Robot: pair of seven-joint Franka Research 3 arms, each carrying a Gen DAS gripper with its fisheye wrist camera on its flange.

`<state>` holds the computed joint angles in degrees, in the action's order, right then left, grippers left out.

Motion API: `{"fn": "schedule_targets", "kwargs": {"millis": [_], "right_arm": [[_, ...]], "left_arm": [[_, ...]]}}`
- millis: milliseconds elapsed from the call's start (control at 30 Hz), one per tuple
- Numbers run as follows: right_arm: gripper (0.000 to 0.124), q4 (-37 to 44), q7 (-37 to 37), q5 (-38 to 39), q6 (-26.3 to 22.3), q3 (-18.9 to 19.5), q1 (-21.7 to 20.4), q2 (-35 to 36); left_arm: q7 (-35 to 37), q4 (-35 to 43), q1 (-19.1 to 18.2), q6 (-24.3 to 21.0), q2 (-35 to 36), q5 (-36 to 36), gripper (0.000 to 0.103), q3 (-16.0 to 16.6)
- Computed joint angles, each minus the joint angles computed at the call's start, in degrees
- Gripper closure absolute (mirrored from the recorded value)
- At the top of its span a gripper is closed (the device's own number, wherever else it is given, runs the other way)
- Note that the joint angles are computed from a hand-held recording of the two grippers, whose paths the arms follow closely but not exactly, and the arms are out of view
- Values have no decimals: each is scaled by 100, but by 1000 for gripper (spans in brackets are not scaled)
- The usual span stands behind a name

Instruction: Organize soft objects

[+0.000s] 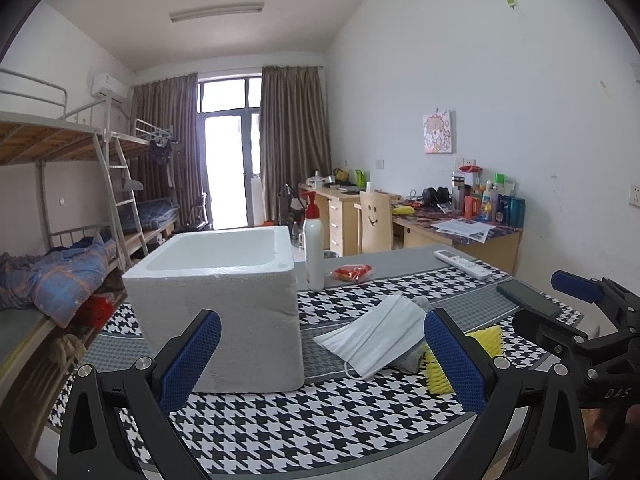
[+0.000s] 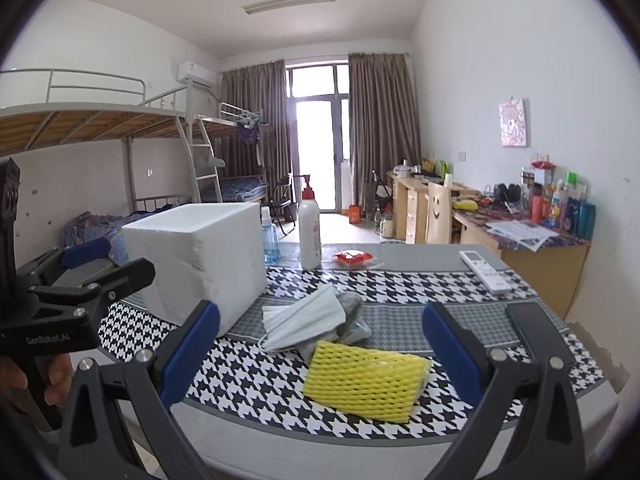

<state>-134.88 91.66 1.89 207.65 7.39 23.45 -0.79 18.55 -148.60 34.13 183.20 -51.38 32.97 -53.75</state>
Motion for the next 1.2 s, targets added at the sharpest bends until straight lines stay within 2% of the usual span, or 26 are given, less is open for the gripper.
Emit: {"fn": "schedule_targets", "kwargs": {"millis": [400, 533, 633, 800, 933, 1000, 1100, 1200], "right_arm": [[22, 217, -373, 562, -409, -18, -101, 173], [22, 245, 96, 83, -472, -42, -231, 204], [22, 283, -122, 333, -535, -30, -209, 242], [22, 309, 171, 33, -614, -32, -354, 300], [22, 319, -40, 193, -707, -28, -332, 306], [22, 323, 150, -103, -738, -12, -427, 319], [22, 341, 74, -58, -768, -23, -434, 352], [22, 375, 334, -354, -824, 12, -574, 398]], "left_arm": [[184, 559, 593, 78, 580, 76, 1, -558], [248, 681, 681, 9, 737, 105, 1, -660], [296, 772, 737, -19, 893, 152, 1, -724], [323, 913, 914, -33, 1040, 209, 1, -899], [404, 1043, 1056, -44, 1291, 272, 1, -1064], [452, 1094, 1127, -23, 1422, 305, 1, -1135], [526, 1181, 1217, -69, 1572, 338, 1, -1229], [619, 1320, 1379, -114, 1787, 405, 1, -1393]]}}
